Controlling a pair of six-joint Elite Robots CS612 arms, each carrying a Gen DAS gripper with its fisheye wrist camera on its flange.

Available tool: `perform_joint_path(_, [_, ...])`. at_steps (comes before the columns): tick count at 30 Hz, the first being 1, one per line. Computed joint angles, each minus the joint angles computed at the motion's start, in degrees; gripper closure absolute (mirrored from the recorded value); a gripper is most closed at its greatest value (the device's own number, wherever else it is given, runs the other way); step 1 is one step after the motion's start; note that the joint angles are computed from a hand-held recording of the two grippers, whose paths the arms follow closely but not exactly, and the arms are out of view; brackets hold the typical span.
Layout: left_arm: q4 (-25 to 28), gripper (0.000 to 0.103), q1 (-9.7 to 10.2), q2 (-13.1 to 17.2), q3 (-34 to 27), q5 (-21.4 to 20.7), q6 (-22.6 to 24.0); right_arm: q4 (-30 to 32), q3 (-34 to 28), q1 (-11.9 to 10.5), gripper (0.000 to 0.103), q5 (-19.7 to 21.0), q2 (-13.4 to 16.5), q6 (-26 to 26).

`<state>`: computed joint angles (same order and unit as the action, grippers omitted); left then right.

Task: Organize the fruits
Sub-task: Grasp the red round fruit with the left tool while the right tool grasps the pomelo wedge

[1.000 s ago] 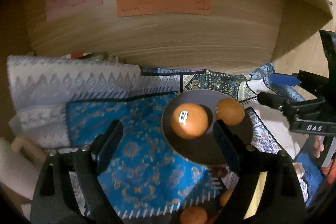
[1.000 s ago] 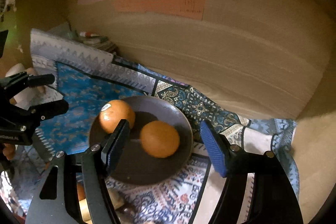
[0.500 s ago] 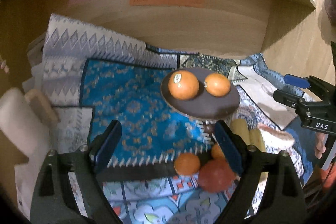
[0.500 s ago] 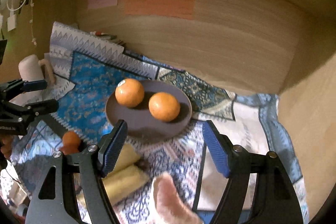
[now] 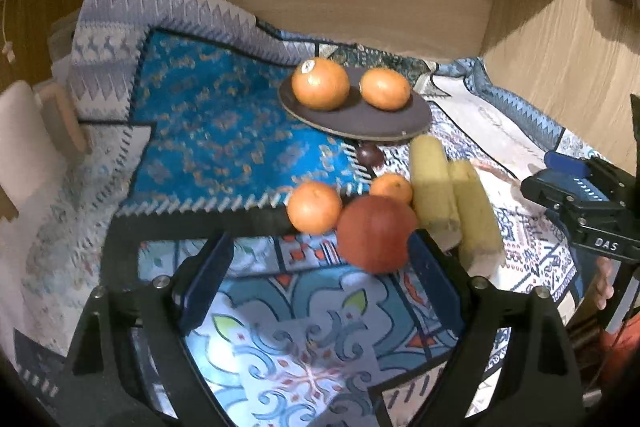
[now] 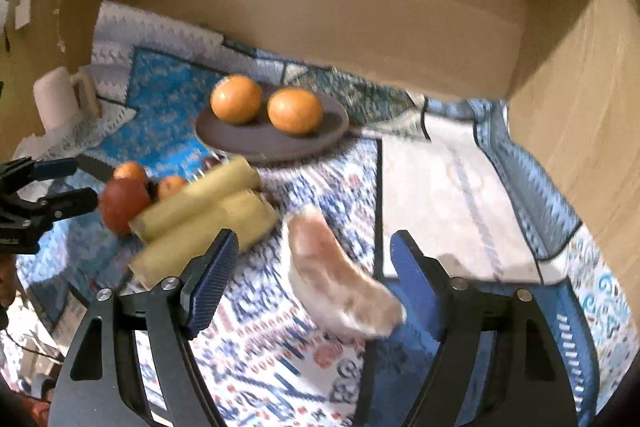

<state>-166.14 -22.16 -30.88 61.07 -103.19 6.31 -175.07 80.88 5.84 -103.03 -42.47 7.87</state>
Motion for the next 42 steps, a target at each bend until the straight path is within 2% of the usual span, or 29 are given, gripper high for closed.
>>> perform_joint_path(5, [1.5, 0.024, -0.17, 0.2, -0.07, -1.39, -0.49, 2.27, 0.71, -0.8, 0.027, 0.79, -0.34, 0.6])
perform_joint_path(12, [2.86, 0.036, -0.71, 0.72, -1.01, -2.37, -0.21, 6.01, -0.12, -1.82, 0.028, 5.31, -0.17, -0.61])
perform_joint_path(18, [3.38, 0.038, -0.89, 1.22, -1.84, -2.99, -0.99, 8.64, -1.68, -2.06, 0.029, 6.78, 0.52, -2.93])
perform_joint_path(21, [3.63, 0.044, -0.75, 1.47, -2.18, -4.16, -1.74, 8.89, -2.34, -1.88, 0.035, 6.27, 0.98, -5.11])
perform_joint_path(23, [3.78, 0.05, -0.63, 1.55, -2.29, -5.32, -1.83, 8.68, -2.28, -1.91, 0.047, 7.24, 0.93, -6.0])
perform_joint_path(25, [3.75, 0.055, -0.59, 1.54, -2.25, -6.21, -1.59, 8.57, -2.2, -1.77, 0.05, 7.03, 0.87, -6.55])
perform_joint_path(33, [3.57, 0.058, -0.58, 1.39, -1.93, -6.51, -1.48, 7.44, -1.11, -1.64, 0.054, 7.29, 0.29, -5.04])
perform_joint_path(42, [2.32, 0.058, 0.45, -1.39, 2.88, -4.51, -0.74, 5.8, 2.06, -1.1, 0.055, 7.74, -1.49, -2.95])
